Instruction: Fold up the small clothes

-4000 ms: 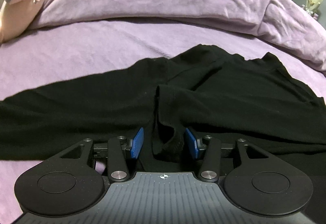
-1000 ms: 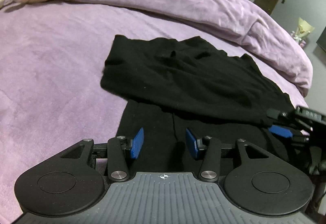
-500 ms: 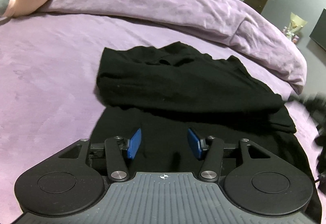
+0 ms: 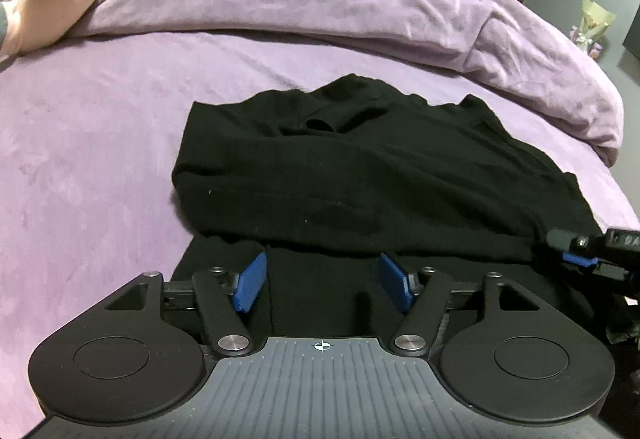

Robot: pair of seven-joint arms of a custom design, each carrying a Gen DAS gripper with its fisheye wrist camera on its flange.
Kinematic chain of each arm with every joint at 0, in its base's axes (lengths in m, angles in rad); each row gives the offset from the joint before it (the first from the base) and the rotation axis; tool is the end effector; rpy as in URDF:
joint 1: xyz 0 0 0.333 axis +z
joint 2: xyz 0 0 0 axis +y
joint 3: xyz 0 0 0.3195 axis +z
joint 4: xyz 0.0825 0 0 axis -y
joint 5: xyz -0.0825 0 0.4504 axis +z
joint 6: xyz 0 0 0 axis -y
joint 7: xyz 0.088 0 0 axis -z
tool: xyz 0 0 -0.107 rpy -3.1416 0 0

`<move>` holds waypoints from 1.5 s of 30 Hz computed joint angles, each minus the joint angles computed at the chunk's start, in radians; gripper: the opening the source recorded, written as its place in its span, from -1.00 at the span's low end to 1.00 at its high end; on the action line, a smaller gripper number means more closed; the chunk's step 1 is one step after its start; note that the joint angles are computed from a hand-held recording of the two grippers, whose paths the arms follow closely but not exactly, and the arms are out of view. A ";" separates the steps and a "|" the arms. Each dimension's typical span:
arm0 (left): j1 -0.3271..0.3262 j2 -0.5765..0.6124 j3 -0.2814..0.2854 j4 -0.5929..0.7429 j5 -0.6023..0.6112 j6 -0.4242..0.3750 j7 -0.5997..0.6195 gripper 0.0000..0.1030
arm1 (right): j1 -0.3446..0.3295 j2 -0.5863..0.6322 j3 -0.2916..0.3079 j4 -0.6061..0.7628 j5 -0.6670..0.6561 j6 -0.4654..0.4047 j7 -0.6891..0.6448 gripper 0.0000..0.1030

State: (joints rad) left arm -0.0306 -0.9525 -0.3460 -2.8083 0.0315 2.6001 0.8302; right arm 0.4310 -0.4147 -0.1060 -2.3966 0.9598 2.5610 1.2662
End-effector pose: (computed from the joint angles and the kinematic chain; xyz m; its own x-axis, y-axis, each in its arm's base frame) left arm 0.3632 -0.1379 0.5007 0.2907 -0.9368 0.1948 -0.6628 -0.3440 -0.6651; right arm 0.5002 0.1528 0.5053 0.1379 -0.7188 -0.6814 -0.8832 0.2221 -0.4130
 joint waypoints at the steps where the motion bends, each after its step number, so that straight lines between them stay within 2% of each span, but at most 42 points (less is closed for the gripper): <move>1: 0.004 0.005 -0.001 0.004 0.002 -0.004 -0.001 0.38 | -0.006 0.004 0.014 0.006 -0.028 0.008 0.009 -0.93; 4: 0.019 0.019 -0.009 0.015 0.012 -0.007 -0.009 0.40 | -0.001 0.022 0.035 0.056 -0.098 0.059 -0.005 -0.94; 6: 0.027 0.029 -0.010 0.025 0.021 -0.003 -0.009 0.40 | 0.030 0.039 0.020 0.105 -0.065 0.119 -0.063 -0.94; 7: 0.033 0.031 -0.013 0.027 0.027 0.002 -0.012 0.42 | 0.059 0.042 -0.002 0.129 -0.001 0.160 -0.119 -0.94; 8: 0.037 0.032 -0.014 0.029 0.031 0.005 -0.014 0.44 | 0.110 0.033 -0.047 0.149 0.133 0.195 -0.232 -0.94; 9: 0.038 0.032 -0.013 0.028 0.033 0.009 -0.015 0.45 | 0.156 0.020 -0.094 0.164 0.283 0.197 -0.378 -0.94; 10: 0.040 0.030 -0.011 0.024 0.033 0.017 -0.018 0.46 | 0.167 0.000 -0.112 0.162 0.414 0.191 -0.514 -0.94; 11: 0.040 0.028 -0.010 0.019 0.032 0.022 -0.021 0.46 | 0.189 -0.026 -0.137 0.148 0.477 0.200 -0.594 -0.94; 12: 0.039 0.029 -0.008 0.017 0.029 0.024 -0.023 0.46 | 0.176 -0.043 -0.133 0.129 0.471 0.200 -0.604 -0.94; 13: 0.038 0.031 -0.004 0.014 0.026 0.028 -0.024 0.46 | 0.128 -0.049 -0.100 0.104 0.405 0.200 -0.544 -0.94; 14: 0.039 0.035 -0.003 0.014 0.024 0.027 -0.026 0.46 | 0.046 -0.042 -0.040 0.076 0.275 0.182 -0.413 -0.94; 16: 0.038 0.044 -0.001 0.023 0.022 0.005 -0.024 0.46 | -0.071 -0.019 0.020 0.044 -0.056 0.072 -0.089 -0.94; 17: 0.033 0.046 0.003 0.024 0.022 0.001 -0.016 0.46 | -0.121 -0.005 0.044 0.037 -0.186 0.001 0.042 -0.93; 18: 0.030 0.045 0.006 0.023 0.025 0.000 -0.007 0.46 | -0.136 0.003 0.047 0.033 -0.247 -0.041 0.102 -0.93; 19: 0.029 0.045 0.006 0.026 0.030 -0.004 0.002 0.47 | -0.131 0.001 0.032 0.019 -0.255 -0.057 0.122 -0.93; 21: 0.032 0.050 0.006 0.031 0.038 -0.012 0.016 0.47 | -0.091 -0.022 -0.007 -0.010 -0.179 -0.008 0.096 -0.92; 24: 0.040 0.063 0.006 0.041 0.040 -0.011 0.016 0.47 | -0.067 -0.016 -0.023 -0.001 -0.150 0.044 0.100 -0.68; 26: 0.041 0.072 0.011 0.042 0.036 0.005 0.015 0.47 | -0.047 0.014 -0.036 0.031 -0.122 0.055 0.095 -0.33; 30: 0.053 0.076 0.004 0.042 0.039 0.017 0.006 0.47 | -0.044 0.048 -0.034 0.073 -0.081 0.056 0.080 -0.32; 35: 0.083 0.082 -0.017 0.053 0.061 0.006 -0.017 0.47 | -0.076 0.142 0.033 0.138 -0.227 0.048 0.126 -0.31; 37: 0.087 0.076 -0.017 0.047 0.075 0.026 -0.015 0.47 | -0.079 0.157 0.052 0.144 -0.264 0.067 0.118 -0.39; 38: 0.090 0.076 -0.017 0.048 0.082 0.031 -0.010 0.47 | -0.079 0.162 0.060 0.148 -0.288 0.074 0.110 -0.89; 39: 0.096 0.077 -0.021 0.051 0.089 0.030 -0.010 0.47 | -0.074 0.172 0.059 0.159 -0.295 0.066 0.092 -0.96; 41: 0.099 0.086 -0.020 0.057 0.094 0.026 -0.008 0.47 | -0.083 0.176 0.077 0.160 -0.345 0.100 0.101 -1.00; 42: 0.097 0.092 -0.014 0.058 0.092 0.027 -0.005 0.47 | -0.101 0.172 0.105 0.145 -0.425 0.172 0.137 -1.00; 44: 0.093 0.101 -0.009 0.062 0.091 0.026 0.001 0.47 | -0.159 0.174 0.154 0.131 -0.604 0.270 0.301 -1.00; 45: 0.092 0.103 -0.010 0.062 0.093 0.027 0.005 0.47 | -0.185 0.176 0.168 0.132 -0.672 0.281 0.381 -1.00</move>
State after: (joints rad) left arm 0.0613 -0.8495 -0.3559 -2.7459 0.1247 2.6270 0.8352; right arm 0.2457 -0.2385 0.0625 -2.2647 0.2881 2.8423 1.6472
